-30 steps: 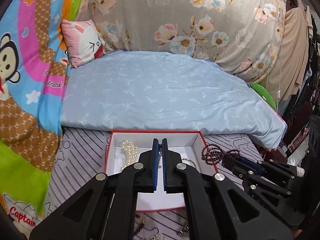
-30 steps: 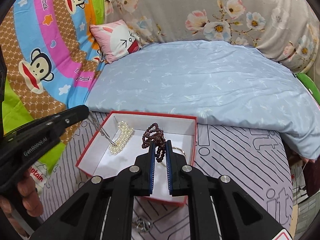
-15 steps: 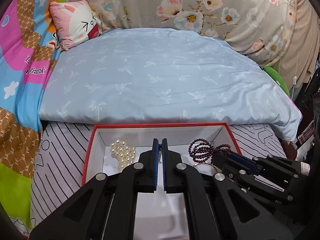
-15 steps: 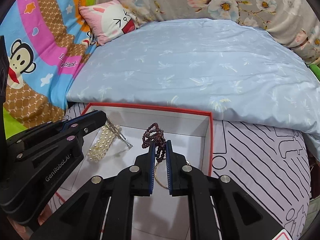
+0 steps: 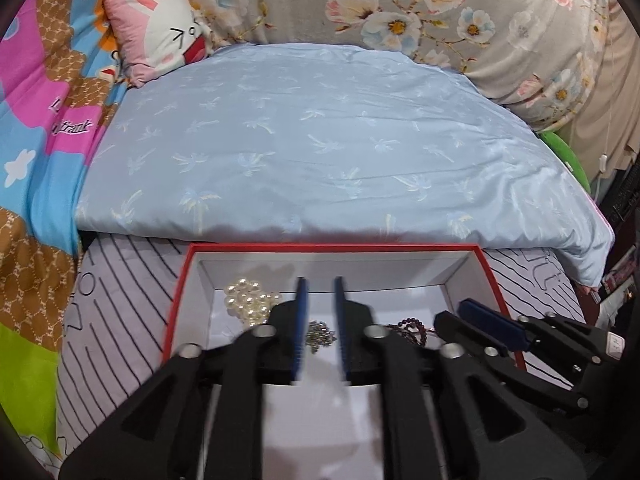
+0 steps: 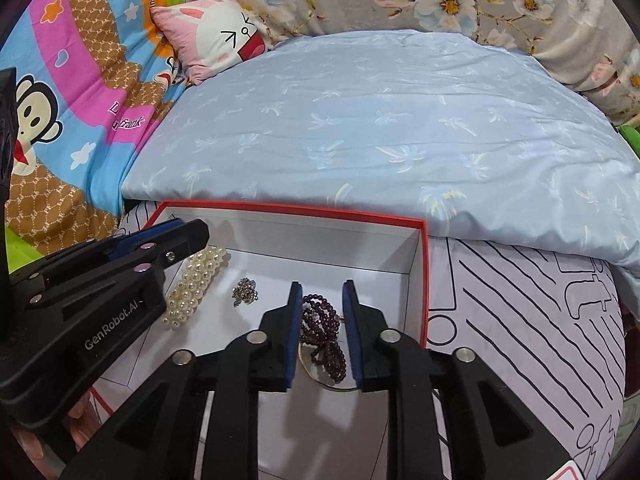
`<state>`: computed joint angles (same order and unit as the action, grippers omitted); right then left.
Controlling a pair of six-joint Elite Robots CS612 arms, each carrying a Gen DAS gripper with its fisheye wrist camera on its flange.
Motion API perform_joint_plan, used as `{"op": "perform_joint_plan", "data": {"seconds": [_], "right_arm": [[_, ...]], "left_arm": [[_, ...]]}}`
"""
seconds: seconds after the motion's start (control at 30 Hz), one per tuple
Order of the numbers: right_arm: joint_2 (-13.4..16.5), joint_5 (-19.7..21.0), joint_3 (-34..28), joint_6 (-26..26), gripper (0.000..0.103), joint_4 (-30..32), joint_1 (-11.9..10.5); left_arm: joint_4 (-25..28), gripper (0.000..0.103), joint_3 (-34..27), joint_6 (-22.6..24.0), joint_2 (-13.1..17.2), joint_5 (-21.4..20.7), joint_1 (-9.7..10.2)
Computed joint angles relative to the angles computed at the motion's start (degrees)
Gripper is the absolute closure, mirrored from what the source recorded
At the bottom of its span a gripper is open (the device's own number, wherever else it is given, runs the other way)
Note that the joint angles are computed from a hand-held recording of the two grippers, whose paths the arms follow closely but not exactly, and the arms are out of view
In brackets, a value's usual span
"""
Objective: Organize jewelry
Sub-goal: 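Carry pendant and bead bracelet into the red box and open both tools, then withdraw both tools from the box toward the jade bangle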
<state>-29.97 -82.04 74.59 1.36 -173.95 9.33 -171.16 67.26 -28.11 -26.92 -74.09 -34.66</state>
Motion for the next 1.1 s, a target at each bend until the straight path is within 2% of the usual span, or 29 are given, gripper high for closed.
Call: {"op": "perform_joint_plan", "data": {"seconds": [0.03, 0.07, 0.3, 0.53, 0.7, 0.8, 0.93, 1.1], "right_arm": [[-0.2, -0.1, 0.3, 0.2, 0.079, -0.5, -0.1], [-0.3, 0.1, 0.5, 0.3, 0.079, -0.8, -0.1], [-3.4, 0.3, 5.7, 0.7, 0.079, -5.2, -0.6], [-7.8, -0.1, 15.2, 1.0, 0.078, -11.9, -1.2], [-10.3, -1.1, 21.7, 1.5, 0.078, -16.0, -1.4], [-11.5, -1.8, 25.1, 1.3, 0.078, -17.7, -1.4], [-12.7, -0.7, 29.0, 2.1, 0.078, -19.3, -1.5], [-12.9, -0.3, 32.0, 2.0, 0.078, -19.4, -1.0]], "left_arm": [[-0.4, 0.068, 0.3, -0.2, -0.1, 0.2, 0.04], [-0.6, 0.065, 0.6, -0.5, -0.3, 0.9, -0.01], [-4.0, 0.065, 5.9, 0.1, -3.5, 2.8, -0.6], [-8.0, 0.065, 14.9, 0.2, -8.3, 5.9, -2.16], [-10.1, 0.065, 20.8, -0.1, -10.7, 10.1, -3.85], [-11.5, 0.065, 24.6, -2.4, -12.2, 8.9, -4.32], [-12.5, 0.065, 28.9, -5.8, -13.3, 7.5, -5.0], [-11.2, 0.065, 32.3, -10.0, -13.4, 6.9, -5.79]]}}
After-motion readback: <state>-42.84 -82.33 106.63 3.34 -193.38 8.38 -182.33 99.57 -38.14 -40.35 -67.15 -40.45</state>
